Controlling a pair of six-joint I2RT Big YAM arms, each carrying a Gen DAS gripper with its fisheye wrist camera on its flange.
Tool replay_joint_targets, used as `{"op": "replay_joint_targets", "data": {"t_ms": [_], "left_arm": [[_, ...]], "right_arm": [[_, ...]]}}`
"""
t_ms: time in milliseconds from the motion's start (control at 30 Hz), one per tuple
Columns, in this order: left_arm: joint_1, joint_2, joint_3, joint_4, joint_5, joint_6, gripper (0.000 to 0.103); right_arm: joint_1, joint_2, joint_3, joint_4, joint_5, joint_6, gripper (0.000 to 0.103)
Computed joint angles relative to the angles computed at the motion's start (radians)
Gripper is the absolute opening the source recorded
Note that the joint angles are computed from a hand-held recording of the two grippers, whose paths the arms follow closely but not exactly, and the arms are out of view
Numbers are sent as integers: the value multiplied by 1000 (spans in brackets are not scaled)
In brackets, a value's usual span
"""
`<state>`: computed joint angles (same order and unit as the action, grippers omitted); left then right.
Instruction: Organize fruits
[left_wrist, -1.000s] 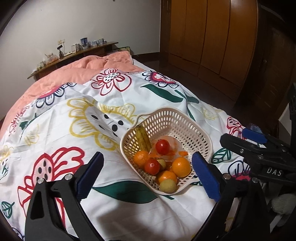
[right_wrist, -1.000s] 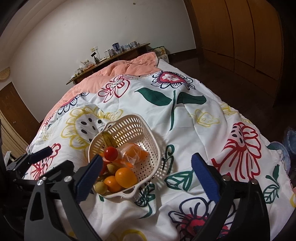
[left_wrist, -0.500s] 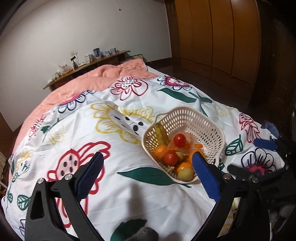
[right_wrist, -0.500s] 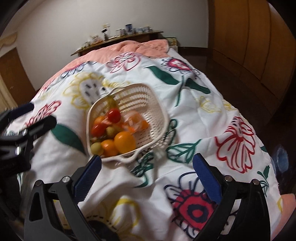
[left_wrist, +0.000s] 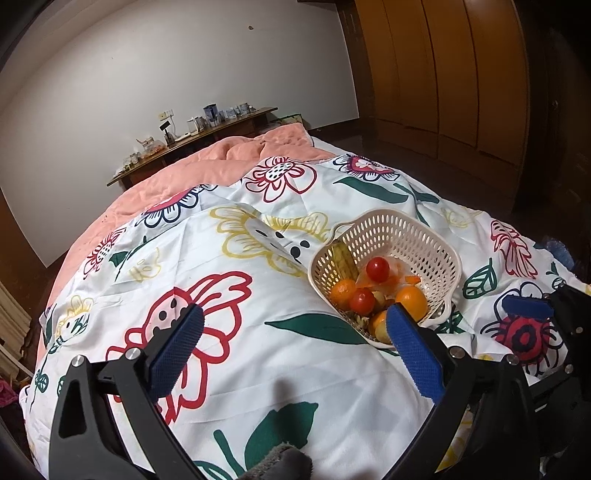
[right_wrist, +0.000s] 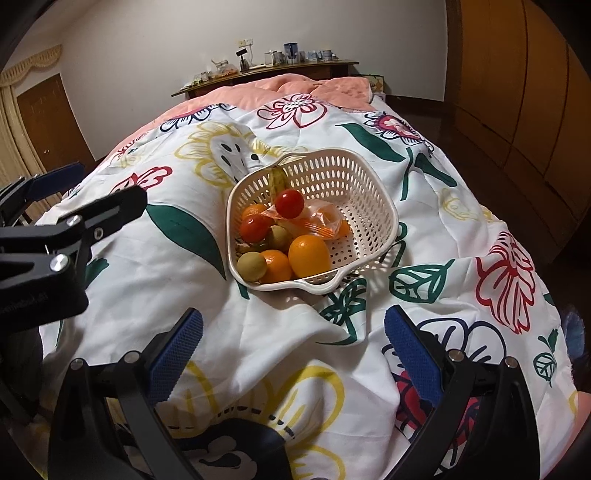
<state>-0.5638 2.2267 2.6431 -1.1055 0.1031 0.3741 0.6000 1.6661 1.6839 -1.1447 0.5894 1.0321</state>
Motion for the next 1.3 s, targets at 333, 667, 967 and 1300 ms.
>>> {"op": "replay_joint_targets", "data": {"t_ms": [333,667,967,1300], "left_arm": [[-14,-63,-126,70,-30,42,100],[-16,-54,-119,59,-34,48,100],[-18,-38,-96,38,-36,60,100],[-22,-42,-103,41,-34,73,100]], "right_arm": [[1,-24,-28,3,19,20,98],[-1,-11,-17,-21,37,21,98],[-6,-13,-24,-18,37,27,98],[-5,-14,-23,-19,41,27,98]]}}
